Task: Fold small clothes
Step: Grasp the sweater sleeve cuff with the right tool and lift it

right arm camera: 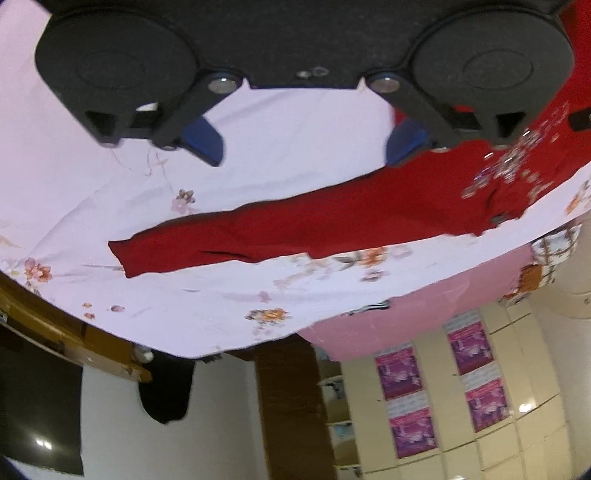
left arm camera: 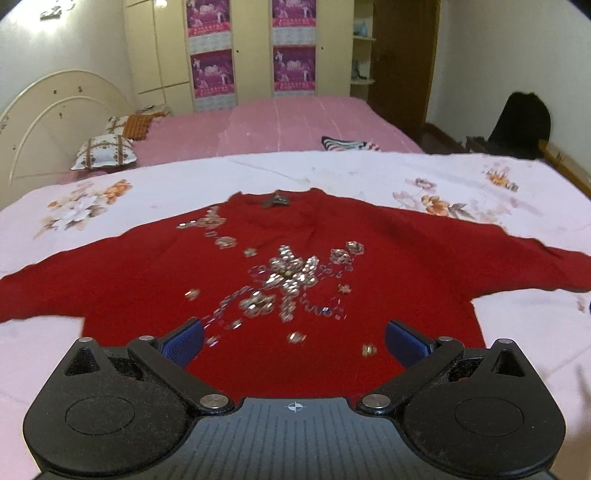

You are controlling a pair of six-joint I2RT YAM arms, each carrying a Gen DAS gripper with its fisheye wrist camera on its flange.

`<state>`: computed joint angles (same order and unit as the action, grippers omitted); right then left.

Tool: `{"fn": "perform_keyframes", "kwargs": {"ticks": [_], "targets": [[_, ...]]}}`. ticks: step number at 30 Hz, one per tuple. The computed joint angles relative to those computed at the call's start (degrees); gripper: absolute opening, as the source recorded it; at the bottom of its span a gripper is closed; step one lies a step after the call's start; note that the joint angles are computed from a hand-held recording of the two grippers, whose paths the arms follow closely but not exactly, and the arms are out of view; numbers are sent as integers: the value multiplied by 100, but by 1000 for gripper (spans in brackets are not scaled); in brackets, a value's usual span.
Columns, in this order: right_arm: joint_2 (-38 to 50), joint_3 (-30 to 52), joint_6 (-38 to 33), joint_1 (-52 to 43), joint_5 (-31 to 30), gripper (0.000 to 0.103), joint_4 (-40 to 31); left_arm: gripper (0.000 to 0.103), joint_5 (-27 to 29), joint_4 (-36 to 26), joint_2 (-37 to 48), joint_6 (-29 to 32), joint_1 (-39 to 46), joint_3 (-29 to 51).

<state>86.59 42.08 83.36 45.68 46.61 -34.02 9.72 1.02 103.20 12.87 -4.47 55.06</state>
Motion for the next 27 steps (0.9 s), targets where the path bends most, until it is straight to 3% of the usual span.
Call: {"fn": "perform_keyframes", "kwargs": {"ticks": [11, 21, 24, 27], "targets": [[-436, -1745, -1852, -2930, -1338, 73, 2579, 103, -840, -21, 1890, -472, -845, 1734], [149, -2279, -2735, -4902, -2289, 72, 4564, 103, -1233, -171, 2583, -508, -901, 2481], [517, -2154, -2998, -5147, -2276, 61, 4865, 103, -1290, -247, 2669, -481, -873, 2600], [735, -2059, -3168, -5254, -2123, 41, 5023, 103, -1313, -284, 2727, -458, -833, 2673]]}}
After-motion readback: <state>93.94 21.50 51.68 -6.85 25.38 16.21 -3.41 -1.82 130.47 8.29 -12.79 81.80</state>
